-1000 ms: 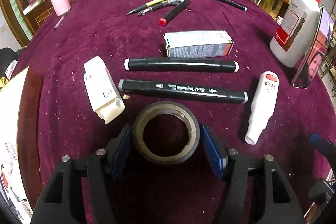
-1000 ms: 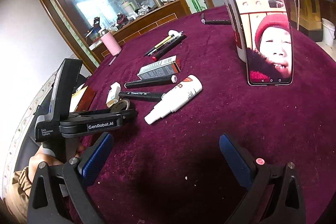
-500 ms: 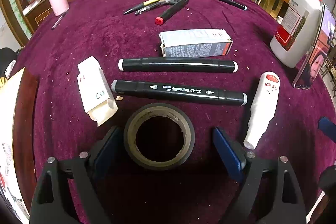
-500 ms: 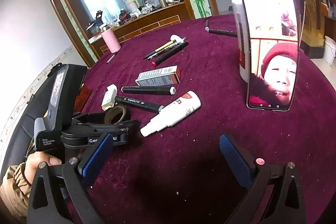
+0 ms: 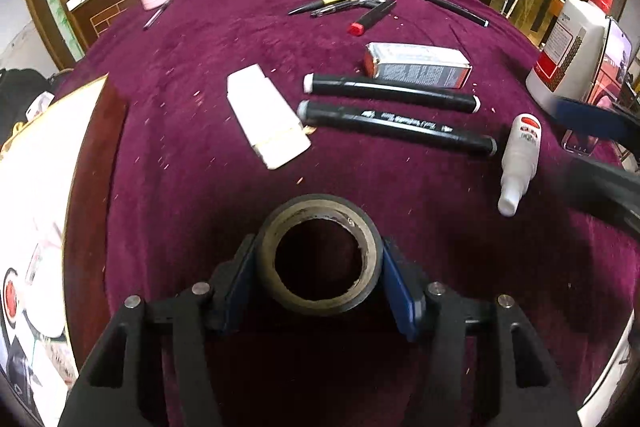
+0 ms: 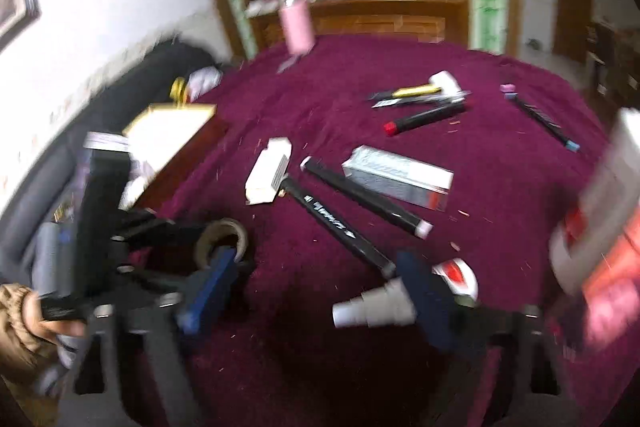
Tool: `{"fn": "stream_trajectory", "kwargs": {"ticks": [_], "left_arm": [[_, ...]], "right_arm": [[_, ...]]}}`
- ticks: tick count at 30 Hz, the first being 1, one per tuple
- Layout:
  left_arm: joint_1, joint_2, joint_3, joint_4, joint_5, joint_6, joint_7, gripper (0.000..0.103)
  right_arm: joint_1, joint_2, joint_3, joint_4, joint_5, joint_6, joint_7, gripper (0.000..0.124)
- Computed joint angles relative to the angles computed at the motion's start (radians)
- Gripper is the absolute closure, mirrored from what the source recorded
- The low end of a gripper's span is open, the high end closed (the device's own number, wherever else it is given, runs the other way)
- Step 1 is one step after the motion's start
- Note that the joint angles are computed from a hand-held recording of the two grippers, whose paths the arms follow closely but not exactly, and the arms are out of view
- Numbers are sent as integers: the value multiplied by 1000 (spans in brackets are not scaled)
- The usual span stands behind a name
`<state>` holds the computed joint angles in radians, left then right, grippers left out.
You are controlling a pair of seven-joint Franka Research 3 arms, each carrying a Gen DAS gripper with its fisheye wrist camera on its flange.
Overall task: Organize objects
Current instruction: 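Grasp the black tape roll with the left gripper while the right gripper grasps a black marker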
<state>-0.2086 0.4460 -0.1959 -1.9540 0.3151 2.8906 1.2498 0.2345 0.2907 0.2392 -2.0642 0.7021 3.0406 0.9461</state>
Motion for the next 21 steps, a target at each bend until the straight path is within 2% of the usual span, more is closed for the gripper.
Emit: {"fn": "stream_trajectory", "kwargs": {"ticks": [1,3,4,6,10,12,14,15,17,20,21], "left_arm": [[10,-6,-7,-11,-7,5,6,45],[27,-16,-19,-32,-20,21,21,45],[26,-20,-17,-39,-18,25,23,45],[24,-22,-13,-46,-14,36,26,45],[21,-24,-10,-52,-13,49,24,45],[20,-24,-7,-55,-10,55,23,45],[23,-24,-9,-61,-10,67,25,44],[25,-24,-11,-63,-11,73,28,43],[25,-23,-11,-64,-11,78,28,41],[12,-23,2,-63,-3,81,8,41],[20,-23,-5,-67,-13,90,4,41]], "right_arm": [[37,26,-49,36,-67,-41,53,57],[123,100,-161,132,-248,-124,190,59],[143,116,-186,153,-298,-140,225,59],[152,159,-198,211,-377,-185,257,62],[189,219,-238,281,-505,-219,342,71],[194,240,-246,301,-543,-233,377,76],[163,243,-215,293,-532,-205,371,81],[167,244,-221,291,-537,-196,388,86],[179,242,-236,286,-548,-184,434,103],[134,228,-182,261,-494,-160,438,109],[95,219,-132,243,-445,-144,413,108]]}}
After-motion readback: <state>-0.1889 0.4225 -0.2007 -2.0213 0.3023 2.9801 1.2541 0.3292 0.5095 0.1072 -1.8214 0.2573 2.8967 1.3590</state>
